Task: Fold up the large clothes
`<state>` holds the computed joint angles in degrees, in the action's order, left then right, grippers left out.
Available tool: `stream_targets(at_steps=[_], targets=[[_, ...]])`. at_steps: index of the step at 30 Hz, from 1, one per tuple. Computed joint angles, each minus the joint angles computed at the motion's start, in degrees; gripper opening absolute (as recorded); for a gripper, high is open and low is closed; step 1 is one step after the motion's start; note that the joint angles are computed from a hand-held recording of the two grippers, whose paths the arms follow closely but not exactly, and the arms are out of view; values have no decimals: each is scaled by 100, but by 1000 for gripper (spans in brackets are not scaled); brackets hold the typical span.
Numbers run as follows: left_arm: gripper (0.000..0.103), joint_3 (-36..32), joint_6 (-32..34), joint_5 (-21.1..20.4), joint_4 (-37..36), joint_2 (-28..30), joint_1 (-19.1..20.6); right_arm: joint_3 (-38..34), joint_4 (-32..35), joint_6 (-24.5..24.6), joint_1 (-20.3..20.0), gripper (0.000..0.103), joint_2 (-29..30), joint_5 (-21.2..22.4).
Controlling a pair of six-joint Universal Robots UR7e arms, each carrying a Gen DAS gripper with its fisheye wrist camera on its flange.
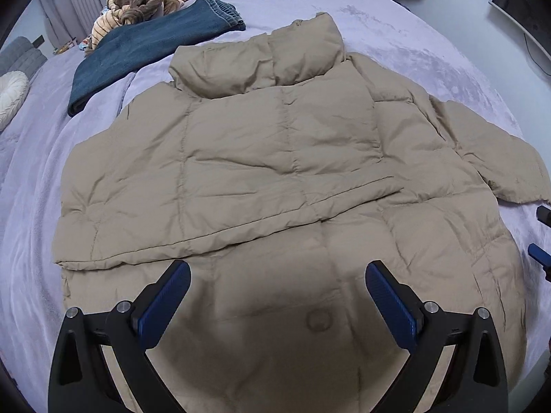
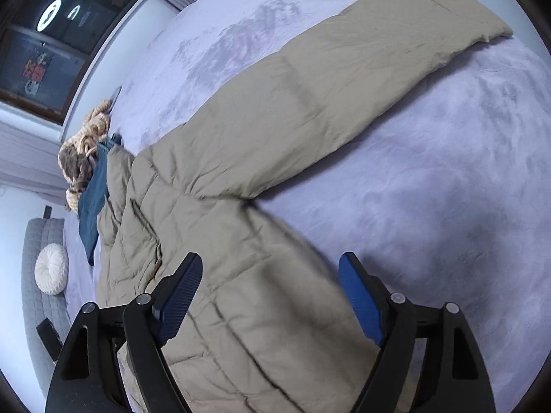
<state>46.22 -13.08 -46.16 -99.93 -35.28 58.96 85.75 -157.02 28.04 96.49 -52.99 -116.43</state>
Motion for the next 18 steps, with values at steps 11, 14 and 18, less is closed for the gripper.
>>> stream_targets(at_steps=[11, 14, 18], targets=[[102, -1089, -458, -451, 532, 921, -271, 61, -497, 46, -867, 93, -587, 639], [102, -1353, -488, -463, 639, 1113, -328, 40, -797, 200, -1080, 96, -590, 964], [102, -1671, -553, -453, 786, 1313, -351, -46, -1263, 437, -1319, 103, -515, 1455]])
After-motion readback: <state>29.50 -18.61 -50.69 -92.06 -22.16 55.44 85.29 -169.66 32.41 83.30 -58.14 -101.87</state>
